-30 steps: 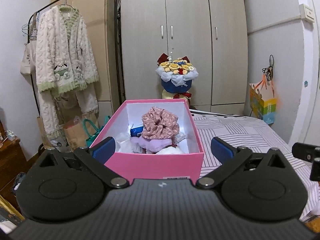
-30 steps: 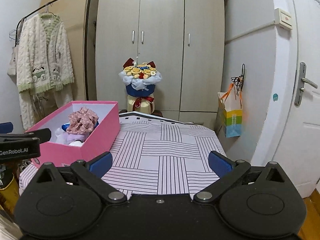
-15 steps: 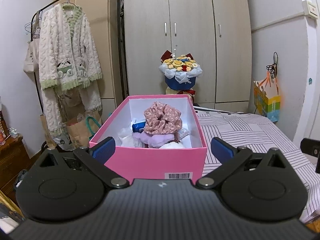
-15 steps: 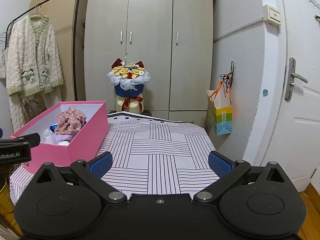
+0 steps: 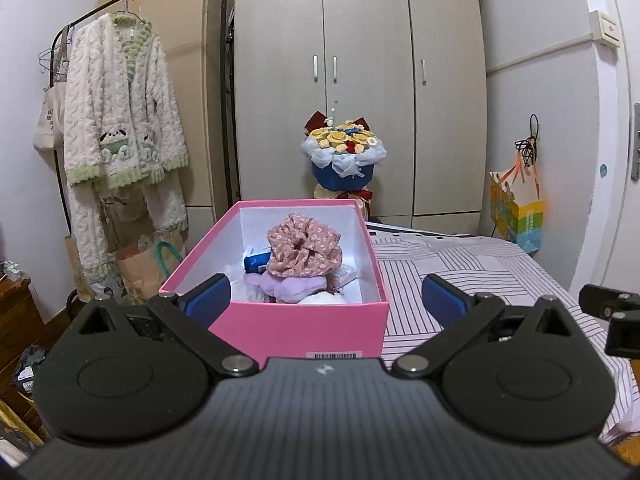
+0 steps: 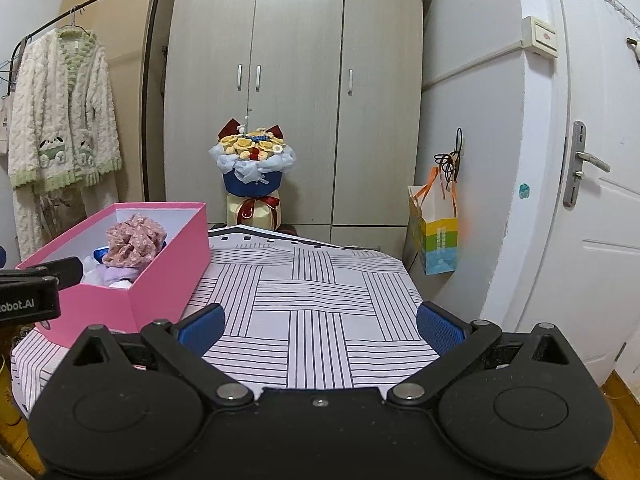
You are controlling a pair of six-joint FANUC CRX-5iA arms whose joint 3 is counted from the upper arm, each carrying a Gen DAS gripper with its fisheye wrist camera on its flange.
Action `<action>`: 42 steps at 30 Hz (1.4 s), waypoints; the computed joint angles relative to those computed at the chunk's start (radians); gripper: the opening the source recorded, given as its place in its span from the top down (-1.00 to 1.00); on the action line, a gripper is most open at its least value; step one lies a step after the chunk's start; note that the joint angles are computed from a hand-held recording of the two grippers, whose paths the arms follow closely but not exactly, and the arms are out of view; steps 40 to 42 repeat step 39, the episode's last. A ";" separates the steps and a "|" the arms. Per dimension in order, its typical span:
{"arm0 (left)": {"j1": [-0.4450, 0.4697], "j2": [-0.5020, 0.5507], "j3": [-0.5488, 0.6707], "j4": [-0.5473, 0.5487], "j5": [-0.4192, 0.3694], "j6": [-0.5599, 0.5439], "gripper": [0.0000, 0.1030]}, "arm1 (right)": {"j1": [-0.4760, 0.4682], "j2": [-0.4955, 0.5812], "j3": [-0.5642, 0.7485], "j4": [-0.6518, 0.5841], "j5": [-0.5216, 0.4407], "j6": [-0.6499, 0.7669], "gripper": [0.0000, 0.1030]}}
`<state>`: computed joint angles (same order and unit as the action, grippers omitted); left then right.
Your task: Organize soft objects
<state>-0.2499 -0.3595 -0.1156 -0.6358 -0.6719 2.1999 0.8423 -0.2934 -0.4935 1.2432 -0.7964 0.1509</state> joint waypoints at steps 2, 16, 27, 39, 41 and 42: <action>-0.007 0.002 -0.002 -0.019 0.004 0.019 -1.00 | -0.005 0.000 -0.004 0.005 0.008 -0.004 -1.00; 0.008 0.001 -0.021 0.007 0.024 -0.001 -1.00 | -0.028 0.002 -0.033 0.078 0.029 -0.068 -1.00; 0.005 0.003 -0.018 -0.025 0.018 0.014 -1.00 | -0.003 0.011 -0.014 0.057 -0.013 -0.028 -1.00; 0.010 0.001 -0.017 -0.016 0.011 0.016 -1.00 | -0.005 0.017 -0.001 0.020 -0.027 -0.016 -1.00; 0.010 0.001 -0.017 -0.016 0.011 0.016 -1.00 | -0.005 0.017 -0.001 0.020 -0.027 -0.016 -1.00; 0.010 0.001 -0.017 -0.016 0.011 0.016 -1.00 | -0.005 0.017 -0.001 0.020 -0.027 -0.016 -1.00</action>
